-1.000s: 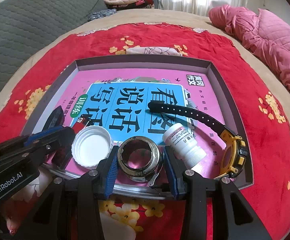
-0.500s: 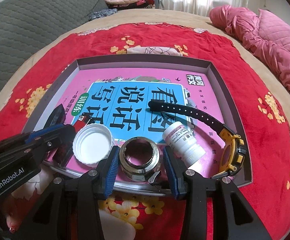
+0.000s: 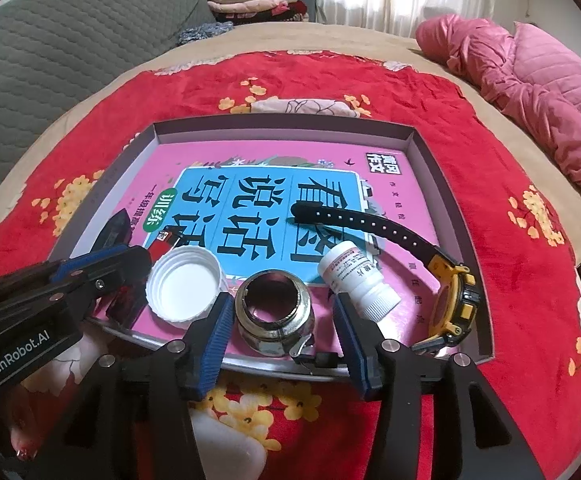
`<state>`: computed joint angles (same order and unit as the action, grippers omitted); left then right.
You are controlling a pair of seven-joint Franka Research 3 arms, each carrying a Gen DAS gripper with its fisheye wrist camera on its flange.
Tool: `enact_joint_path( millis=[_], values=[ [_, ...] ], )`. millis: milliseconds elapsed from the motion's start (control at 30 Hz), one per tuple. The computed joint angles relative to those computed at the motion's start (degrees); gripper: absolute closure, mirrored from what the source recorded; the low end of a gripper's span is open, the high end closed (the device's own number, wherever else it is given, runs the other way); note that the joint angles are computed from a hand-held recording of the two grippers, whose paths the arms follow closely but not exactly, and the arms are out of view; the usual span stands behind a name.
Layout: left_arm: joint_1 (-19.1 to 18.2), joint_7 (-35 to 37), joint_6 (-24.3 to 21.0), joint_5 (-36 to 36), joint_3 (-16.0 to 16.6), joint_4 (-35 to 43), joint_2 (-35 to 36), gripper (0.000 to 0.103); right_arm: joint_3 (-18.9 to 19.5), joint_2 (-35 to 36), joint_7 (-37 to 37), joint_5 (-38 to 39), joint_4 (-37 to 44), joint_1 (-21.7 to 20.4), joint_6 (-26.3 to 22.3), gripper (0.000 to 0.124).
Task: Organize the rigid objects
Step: 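Lower the metal jar onto the book in the tray and open right gripper, then lower the red lighter into the tray and open left gripper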
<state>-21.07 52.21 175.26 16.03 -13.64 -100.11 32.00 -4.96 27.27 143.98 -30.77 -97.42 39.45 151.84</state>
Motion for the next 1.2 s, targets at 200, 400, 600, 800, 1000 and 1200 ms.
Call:
enact_joint_path(
  millis=[200, 400, 600, 800, 1000, 1200],
  values=[
    [-0.04, 0.06, 0.11, 0.16, 0.04, -0.14, -0.39, 0.083, -0.26, -0.7, 1.13, -1.17, -0.79, 0.37, -0.11, 0.068],
    [0.76, 0.61, 0.14, -0.18, -0.87, -0.34, -0.66, 0.083, -0.02, -1.07, 1.57, -1.77, -1.23, 0.19, 0.16, 0.068],
    [0.17, 0.32, 0.4, 0.03, -0.19, -0.58, -1.1, 0.083, -0.14, -2.0, 2.81, -2.83, -2.38, 0.23, 0.58, 0.066],
    [-0.05, 0.17, 0.43, 0.32, 0.06, -0.55, -1.16, 0.083, -0.15, -2.95, 4.27, -4.29, -3.35, 0.07, 1.55, 0.063],
    [-2.02, -1.84, 0.64, 1.77, 2.68, -0.66, -1.78, 0.083, -0.23, -3.71, 5.62, -5.47, -4.19, -0.03, 2.9, 0.062],
    [-3.08, -3.05, -0.27, 3.54, 3.88, -0.71, -2.29, 0.081, -0.27, -4.56, 6.97, -7.12, -4.91, 0.0, 3.14, 0.062]
  ],
)
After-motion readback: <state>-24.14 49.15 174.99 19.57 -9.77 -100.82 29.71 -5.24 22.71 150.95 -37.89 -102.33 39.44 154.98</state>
